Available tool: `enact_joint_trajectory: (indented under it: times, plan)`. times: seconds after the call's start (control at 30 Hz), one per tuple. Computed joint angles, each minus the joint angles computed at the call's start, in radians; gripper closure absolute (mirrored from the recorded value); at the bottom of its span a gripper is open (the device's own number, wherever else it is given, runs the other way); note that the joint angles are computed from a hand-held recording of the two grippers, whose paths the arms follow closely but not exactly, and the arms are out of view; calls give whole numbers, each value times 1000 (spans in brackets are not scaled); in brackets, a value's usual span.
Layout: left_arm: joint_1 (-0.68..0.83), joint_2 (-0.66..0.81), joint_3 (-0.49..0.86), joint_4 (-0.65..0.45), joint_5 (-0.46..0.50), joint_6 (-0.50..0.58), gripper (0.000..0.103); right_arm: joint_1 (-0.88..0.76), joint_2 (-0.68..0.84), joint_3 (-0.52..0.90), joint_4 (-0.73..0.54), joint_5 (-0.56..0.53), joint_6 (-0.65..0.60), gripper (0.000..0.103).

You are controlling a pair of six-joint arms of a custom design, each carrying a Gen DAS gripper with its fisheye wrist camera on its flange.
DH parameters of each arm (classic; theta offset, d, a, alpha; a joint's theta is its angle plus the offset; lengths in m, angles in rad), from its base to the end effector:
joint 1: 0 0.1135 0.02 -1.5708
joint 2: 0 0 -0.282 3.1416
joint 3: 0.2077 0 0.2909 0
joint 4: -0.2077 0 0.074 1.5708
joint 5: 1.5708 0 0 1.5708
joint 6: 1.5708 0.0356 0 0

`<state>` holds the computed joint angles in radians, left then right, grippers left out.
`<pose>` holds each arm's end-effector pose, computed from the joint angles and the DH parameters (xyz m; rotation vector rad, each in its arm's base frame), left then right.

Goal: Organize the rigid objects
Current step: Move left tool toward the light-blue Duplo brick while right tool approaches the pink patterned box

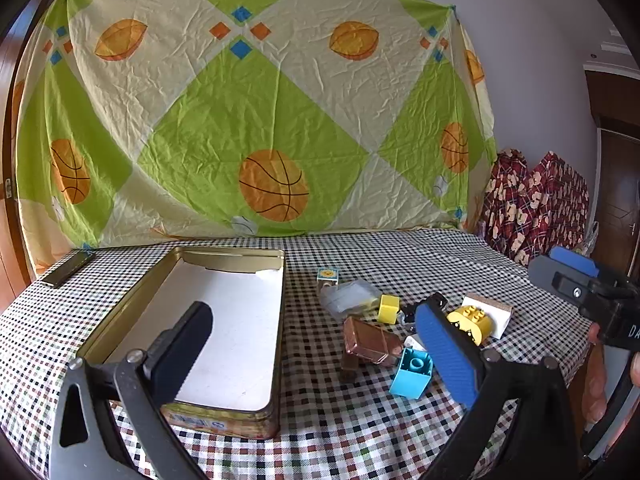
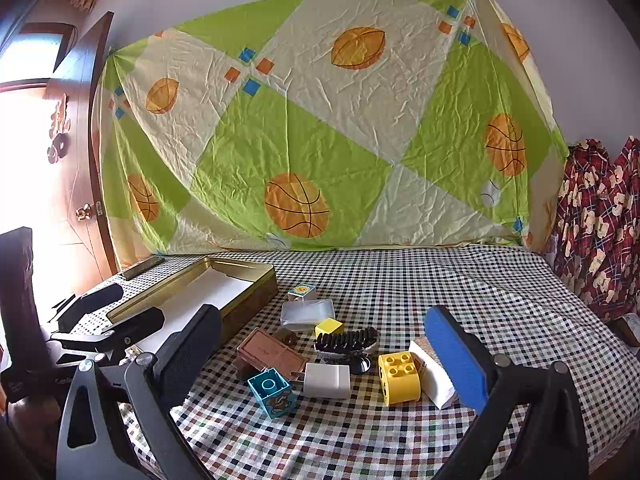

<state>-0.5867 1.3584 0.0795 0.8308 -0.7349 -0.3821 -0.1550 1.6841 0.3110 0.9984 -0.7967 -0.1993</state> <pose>0.1718 -0.0855 0.0903 -0.2559 1.8817 0.0882 0.2595 -0.0148 0.0902 -0.5527 1.7781 0.5266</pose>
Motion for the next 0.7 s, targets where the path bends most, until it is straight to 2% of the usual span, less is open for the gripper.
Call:
enact_joint_trajectory:
  times: [0.7]
  plan:
    - [25, 163, 70, 37, 26, -17, 0, -35, 56, 52, -61, -14, -21, 1]
